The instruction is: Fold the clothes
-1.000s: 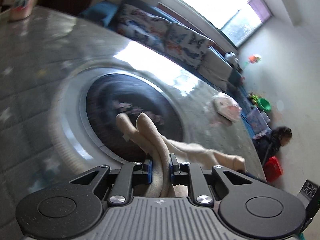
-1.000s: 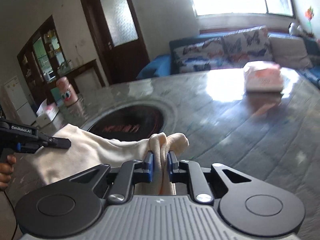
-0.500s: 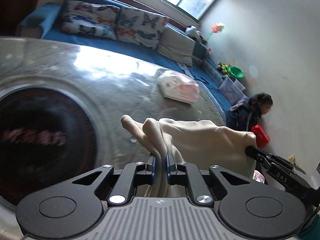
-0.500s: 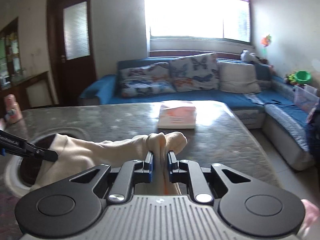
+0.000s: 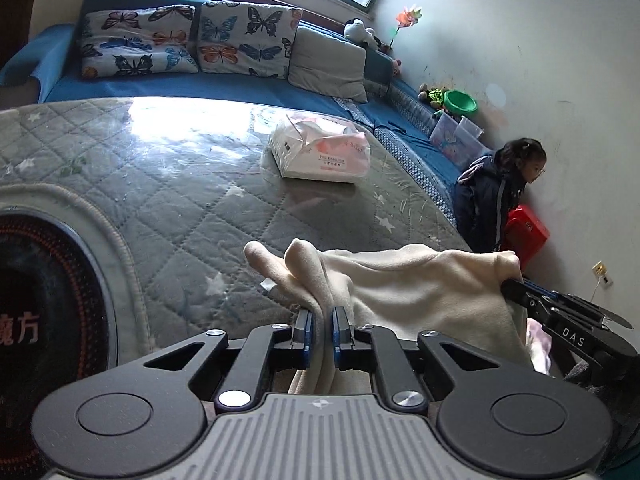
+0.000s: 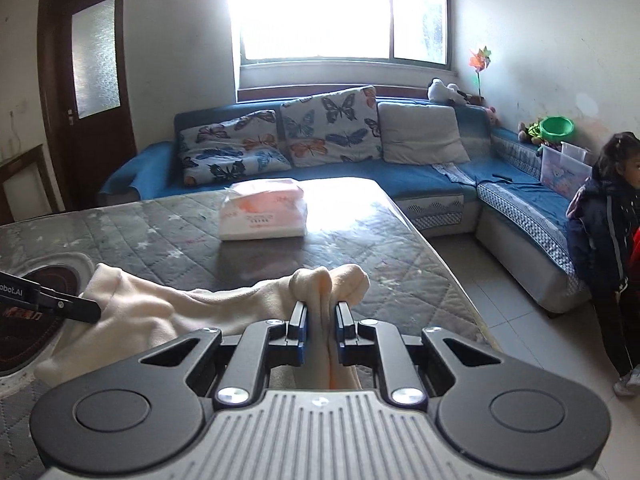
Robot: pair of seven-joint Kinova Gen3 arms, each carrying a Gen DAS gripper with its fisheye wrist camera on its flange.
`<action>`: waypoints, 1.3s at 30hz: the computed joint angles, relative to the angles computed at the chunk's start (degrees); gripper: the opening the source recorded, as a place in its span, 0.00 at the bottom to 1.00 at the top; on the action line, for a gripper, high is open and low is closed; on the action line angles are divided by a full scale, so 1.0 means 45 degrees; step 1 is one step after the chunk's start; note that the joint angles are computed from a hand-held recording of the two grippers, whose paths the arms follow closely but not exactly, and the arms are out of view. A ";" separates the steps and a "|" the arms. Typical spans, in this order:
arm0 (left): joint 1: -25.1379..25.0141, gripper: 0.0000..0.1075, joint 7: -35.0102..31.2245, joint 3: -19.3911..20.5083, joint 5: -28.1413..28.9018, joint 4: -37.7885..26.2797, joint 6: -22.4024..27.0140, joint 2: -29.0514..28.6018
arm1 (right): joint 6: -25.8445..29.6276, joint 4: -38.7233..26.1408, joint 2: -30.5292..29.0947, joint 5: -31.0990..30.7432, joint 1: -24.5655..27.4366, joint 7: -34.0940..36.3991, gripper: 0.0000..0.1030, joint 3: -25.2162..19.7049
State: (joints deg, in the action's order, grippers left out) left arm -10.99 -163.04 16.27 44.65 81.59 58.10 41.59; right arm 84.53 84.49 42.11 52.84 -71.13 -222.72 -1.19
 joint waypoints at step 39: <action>0.0341 0.54 -0.1445 0.0686 -0.0510 0.2455 -0.4376 -0.1041 | -0.2280 -0.0878 0.0921 0.0179 0.0374 0.1767 0.68 0.0355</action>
State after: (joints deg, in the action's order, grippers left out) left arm -9.46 -169.54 19.36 42.35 92.64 38.41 36.90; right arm 74.27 80.54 46.25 53.64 -69.44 -214.77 0.41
